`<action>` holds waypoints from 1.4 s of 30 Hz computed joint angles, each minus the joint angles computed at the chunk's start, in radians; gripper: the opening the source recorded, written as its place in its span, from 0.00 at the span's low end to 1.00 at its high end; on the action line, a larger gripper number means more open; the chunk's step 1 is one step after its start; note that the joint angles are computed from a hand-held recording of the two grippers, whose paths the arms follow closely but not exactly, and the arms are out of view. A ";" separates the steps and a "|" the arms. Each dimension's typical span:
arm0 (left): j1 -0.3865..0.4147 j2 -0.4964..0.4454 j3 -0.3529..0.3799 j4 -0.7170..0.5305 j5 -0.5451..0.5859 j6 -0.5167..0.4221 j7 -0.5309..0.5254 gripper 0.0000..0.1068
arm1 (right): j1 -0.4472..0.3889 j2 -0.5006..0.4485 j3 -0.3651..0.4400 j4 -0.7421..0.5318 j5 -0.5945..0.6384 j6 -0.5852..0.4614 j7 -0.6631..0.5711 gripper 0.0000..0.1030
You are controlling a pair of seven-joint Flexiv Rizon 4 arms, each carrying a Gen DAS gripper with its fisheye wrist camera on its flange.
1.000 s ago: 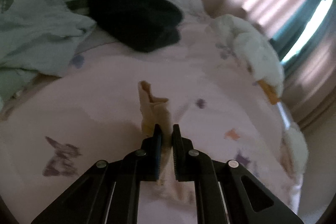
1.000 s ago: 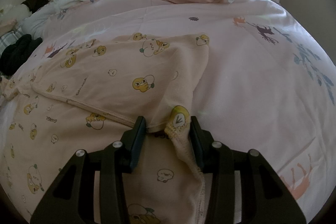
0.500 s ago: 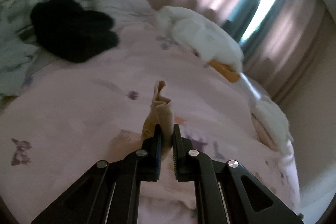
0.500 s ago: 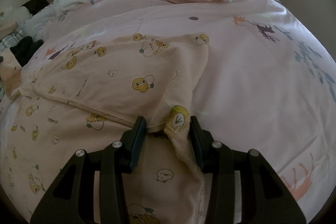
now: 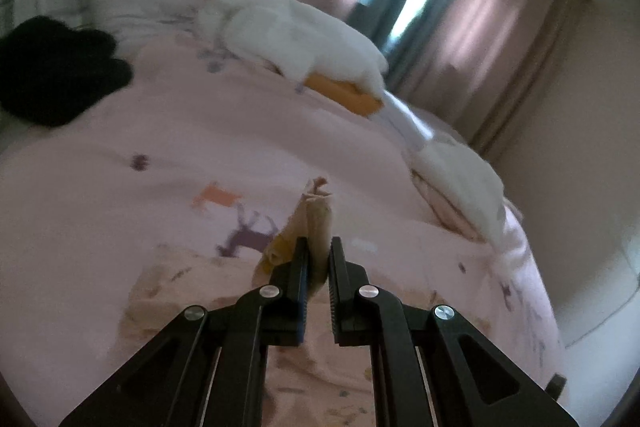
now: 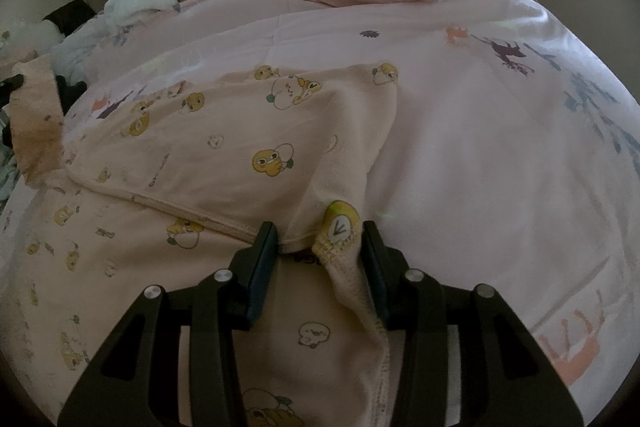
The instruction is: Fold small clothes
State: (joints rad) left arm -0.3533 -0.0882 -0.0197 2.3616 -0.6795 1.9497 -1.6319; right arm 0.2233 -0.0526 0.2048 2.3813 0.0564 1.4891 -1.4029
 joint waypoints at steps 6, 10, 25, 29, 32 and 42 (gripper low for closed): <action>0.018 -0.083 -0.075 -0.087 0.053 -0.019 -0.058 0.08 | -0.002 -0.001 0.008 -0.005 0.037 0.001 -0.027 0.43; -0.010 -0.144 -0.078 -0.157 0.128 -0.030 -0.118 0.08 | -0.004 -0.001 0.017 -0.017 0.085 -0.006 -0.061 0.43; -0.392 -0.291 0.283 -0.363 0.235 -0.214 -0.182 0.08 | -0.007 0.000 0.033 -0.067 0.268 -0.048 -0.204 0.44; -0.398 -0.314 0.290 -0.407 0.287 -0.260 -0.211 0.08 | -0.029 0.007 0.048 -0.127 0.482 -0.107 -0.372 0.44; -0.415 -0.339 0.311 -0.438 0.328 -0.282 -0.243 0.08 | -0.038 0.013 0.035 -0.172 0.632 -0.167 -0.484 0.44; -0.214 -0.346 0.065 -0.431 0.441 -0.305 -0.260 0.08 | -0.067 0.028 -0.025 -0.248 0.911 -0.316 -0.689 0.45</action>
State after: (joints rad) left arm -0.5670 -0.4343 0.0457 1.9306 -0.2386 1.6447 -1.8916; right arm 0.1561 -0.0245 0.1799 2.1333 0.9669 1.1730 -2.0923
